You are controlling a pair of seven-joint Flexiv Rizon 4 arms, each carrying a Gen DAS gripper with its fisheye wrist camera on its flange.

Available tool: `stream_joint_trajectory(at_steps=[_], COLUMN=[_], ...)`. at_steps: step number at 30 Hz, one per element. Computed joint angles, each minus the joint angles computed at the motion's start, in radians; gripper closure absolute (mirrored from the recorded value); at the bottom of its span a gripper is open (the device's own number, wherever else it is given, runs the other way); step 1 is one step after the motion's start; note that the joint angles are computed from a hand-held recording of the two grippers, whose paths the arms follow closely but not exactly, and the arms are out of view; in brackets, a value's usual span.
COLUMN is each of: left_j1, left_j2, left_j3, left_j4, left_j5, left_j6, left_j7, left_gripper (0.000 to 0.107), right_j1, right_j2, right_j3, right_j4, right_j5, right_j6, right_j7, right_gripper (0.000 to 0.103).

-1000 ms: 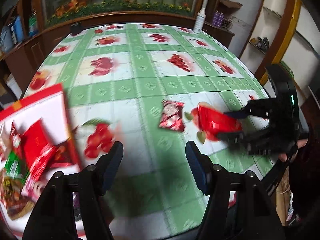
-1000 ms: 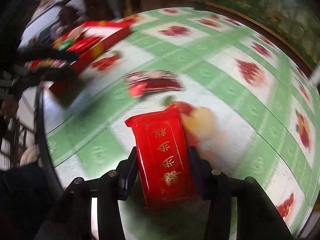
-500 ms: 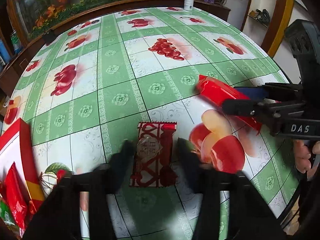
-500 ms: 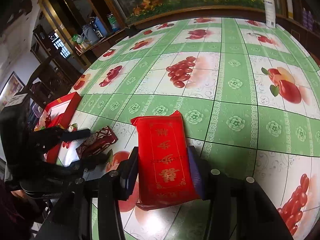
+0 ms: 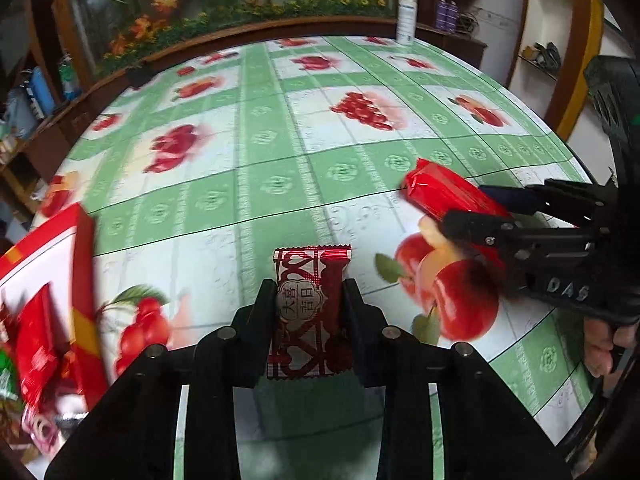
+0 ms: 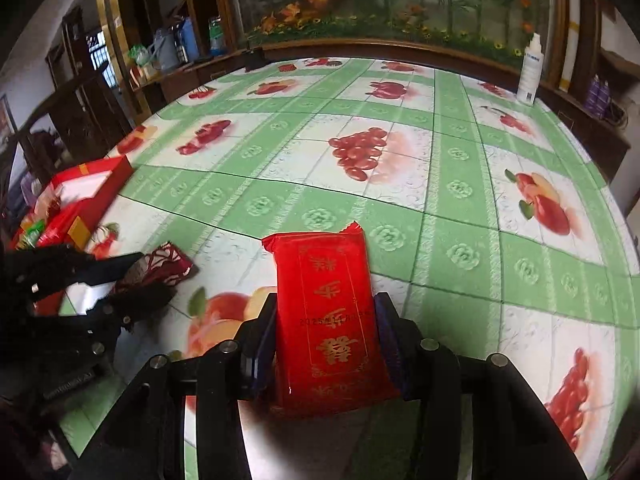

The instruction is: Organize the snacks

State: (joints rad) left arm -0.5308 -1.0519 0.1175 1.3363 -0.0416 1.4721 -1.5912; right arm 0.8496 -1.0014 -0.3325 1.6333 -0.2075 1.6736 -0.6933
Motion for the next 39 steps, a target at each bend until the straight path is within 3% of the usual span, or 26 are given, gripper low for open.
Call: stream_joint_trajectory(at_steps=[7, 11, 15, 24, 39], left_j1=[-0.113, -0.179, -0.212, -0.24, -0.242], left_j2=[0.028, 0.033, 0.037, 0.06, 0.14], left_j3=[0.187, 0.286, 0.326, 0.332, 0.237], left_j4=[0.1, 0.159, 0.209, 0.301, 0.463], left_j5=[-0.019, -0.074, -0.139, -0.255, -0.39], left_j6=[0.15, 0.219, 0.267, 0.374, 0.556], left_j7=[-0.14, -0.179, -0.17, -0.1, 0.05], left_gripper=[0.077, 0.077, 0.077, 0.077, 0.077], right_j1=[-0.101, -0.091, -0.057, 0.018, 0.156], right_j2=[-0.007, -0.015, -0.019, -0.033, -0.072], right_j3=[0.156, 0.164, 0.133, 0.043, -0.151], right_j4=[-0.016, -0.025, -0.031, -0.028, -0.001], right_j5=[0.056, 0.115, 0.174, 0.295, 0.434], right_j6=[0.152, 0.206, 0.207, 0.227, 0.214], right_j7=[-0.036, -0.068, -0.087, -0.097, -0.018], right_gripper=[0.056, 0.056, 0.056, 0.056, 0.056])
